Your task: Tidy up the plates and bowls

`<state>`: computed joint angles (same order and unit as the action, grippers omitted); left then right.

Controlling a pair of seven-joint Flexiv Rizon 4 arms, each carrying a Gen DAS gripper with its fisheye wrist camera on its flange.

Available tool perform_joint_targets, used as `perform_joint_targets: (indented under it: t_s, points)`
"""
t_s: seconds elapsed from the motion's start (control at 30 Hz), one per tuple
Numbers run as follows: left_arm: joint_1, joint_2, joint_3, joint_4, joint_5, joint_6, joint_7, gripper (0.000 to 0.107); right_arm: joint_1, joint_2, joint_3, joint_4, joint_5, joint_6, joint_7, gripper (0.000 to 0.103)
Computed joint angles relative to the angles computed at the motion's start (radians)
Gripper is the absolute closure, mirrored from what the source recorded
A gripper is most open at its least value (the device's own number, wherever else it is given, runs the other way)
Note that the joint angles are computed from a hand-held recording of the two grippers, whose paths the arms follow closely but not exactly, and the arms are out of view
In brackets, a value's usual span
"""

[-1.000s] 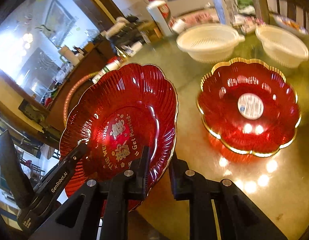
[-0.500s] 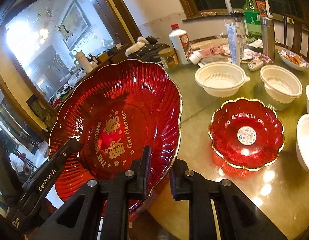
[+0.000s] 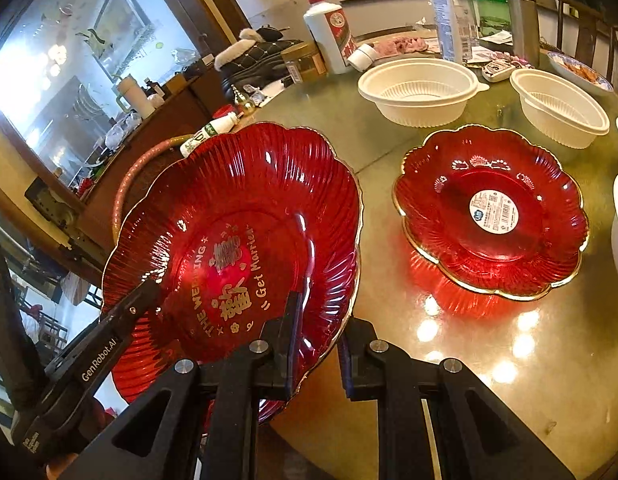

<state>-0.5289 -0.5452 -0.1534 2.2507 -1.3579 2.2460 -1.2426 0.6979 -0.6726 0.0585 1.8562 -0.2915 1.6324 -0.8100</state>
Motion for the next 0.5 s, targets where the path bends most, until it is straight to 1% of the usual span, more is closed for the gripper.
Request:
perform_joint_targets:
  t_s: [0.1,0.2,0.33,0.5]
  points:
    - [0.005,-0.01,0.002,-0.01,0.005,-0.01,0.012,0.094,0.002,-0.006,-0.005,-0.003,0.003,-0.002,0.004,0.087]
    - [0.01,-0.018,0.001,-0.016,0.001,-0.026,0.021,0.094,-0.016,-0.017,0.016,-0.015,0.005,-0.019,0.004,0.087]
    - [0.016,-0.025,0.003,-0.022,0.004,-0.05,0.022,0.093,-0.021,-0.026,0.022,-0.02,0.004,-0.03,0.005,0.087]
    - [0.006,-0.031,0.007,-0.028,-0.004,-0.045,0.031,0.093,-0.027,-0.027,0.024,-0.018,0.004,-0.029,0.005,0.087]
